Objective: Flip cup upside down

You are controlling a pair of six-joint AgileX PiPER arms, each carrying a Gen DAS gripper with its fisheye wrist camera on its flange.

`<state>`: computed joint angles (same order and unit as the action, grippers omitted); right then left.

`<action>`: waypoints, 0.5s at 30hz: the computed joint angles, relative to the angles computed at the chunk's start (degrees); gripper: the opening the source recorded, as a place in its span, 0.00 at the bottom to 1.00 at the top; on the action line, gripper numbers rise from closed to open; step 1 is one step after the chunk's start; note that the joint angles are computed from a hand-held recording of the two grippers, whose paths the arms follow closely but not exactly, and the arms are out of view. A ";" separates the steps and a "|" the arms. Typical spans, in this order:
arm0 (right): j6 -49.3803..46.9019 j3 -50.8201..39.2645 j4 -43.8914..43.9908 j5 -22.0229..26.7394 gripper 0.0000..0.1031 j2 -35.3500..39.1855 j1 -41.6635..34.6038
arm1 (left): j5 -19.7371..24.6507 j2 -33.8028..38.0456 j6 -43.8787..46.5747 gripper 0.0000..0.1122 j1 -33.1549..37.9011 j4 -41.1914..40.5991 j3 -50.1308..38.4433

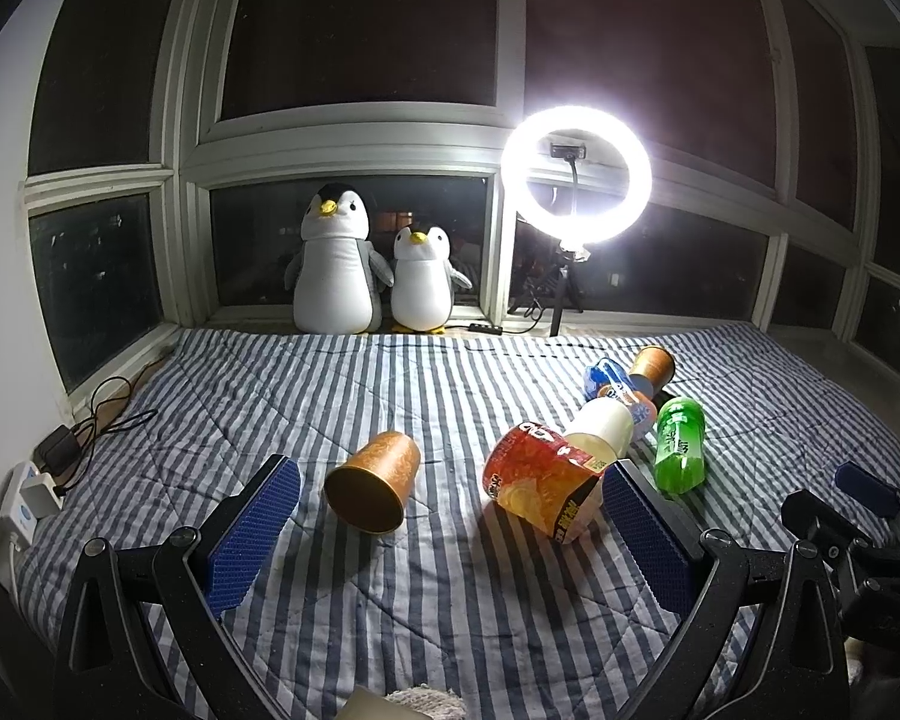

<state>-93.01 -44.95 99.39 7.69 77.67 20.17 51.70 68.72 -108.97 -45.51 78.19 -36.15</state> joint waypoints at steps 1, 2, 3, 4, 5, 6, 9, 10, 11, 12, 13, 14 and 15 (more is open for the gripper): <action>0.81 -0.03 -0.85 0.12 0.95 0.00 -0.14 | 0.05 0.01 -0.10 0.91 -0.05 0.04 0.04; 1.41 -0.05 -1.43 0.24 0.95 0.01 -0.22 | 0.14 0.04 -0.19 0.91 -0.12 0.11 0.08; 1.81 -0.08 -1.77 0.17 0.95 -0.02 -0.10 | 0.14 -0.02 -0.23 0.91 -0.13 0.16 0.16; 1.83 -0.11 -1.71 -0.13 0.95 -0.03 0.14 | 0.09 -0.05 -0.27 0.91 -0.08 0.14 0.19; 1.47 -0.11 -1.33 -0.23 0.95 -0.03 0.22 | -0.14 0.00 -0.43 0.91 0.13 0.26 0.27; 1.80 -0.06 -1.66 -0.16 0.95 -0.12 0.15 | -0.15 -0.01 -0.74 0.91 0.16 0.38 0.47; 1.97 -0.08 -2.00 -0.15 0.95 -0.10 0.12 | -0.66 0.20 -1.08 0.91 0.68 0.55 0.72; 2.06 -0.11 -1.97 -0.06 0.95 -0.04 0.06 | -0.71 0.14 -1.24 0.91 0.69 0.59 0.90; 2.63 -0.10 -2.54 0.02 0.95 -0.09 0.00 | -0.70 0.30 -1.36 0.91 0.67 0.64 0.87; 2.87 -0.13 -2.72 -0.20 0.95 -0.08 0.19 | -0.72 0.30 -1.36 0.91 0.69 0.68 0.90; 2.84 -0.11 -2.70 -0.23 0.95 -0.11 0.20 | -0.86 0.19 -1.33 0.91 0.75 0.70 0.98; 2.65 -0.08 -2.49 -0.16 0.95 -0.11 0.16 | -0.94 0.22 -1.43 0.91 0.79 0.81 1.08; 3.31 -0.05 -3.14 -0.06 0.95 -0.19 0.09 | -0.74 0.57 -1.90 0.91 0.51 1.04 1.12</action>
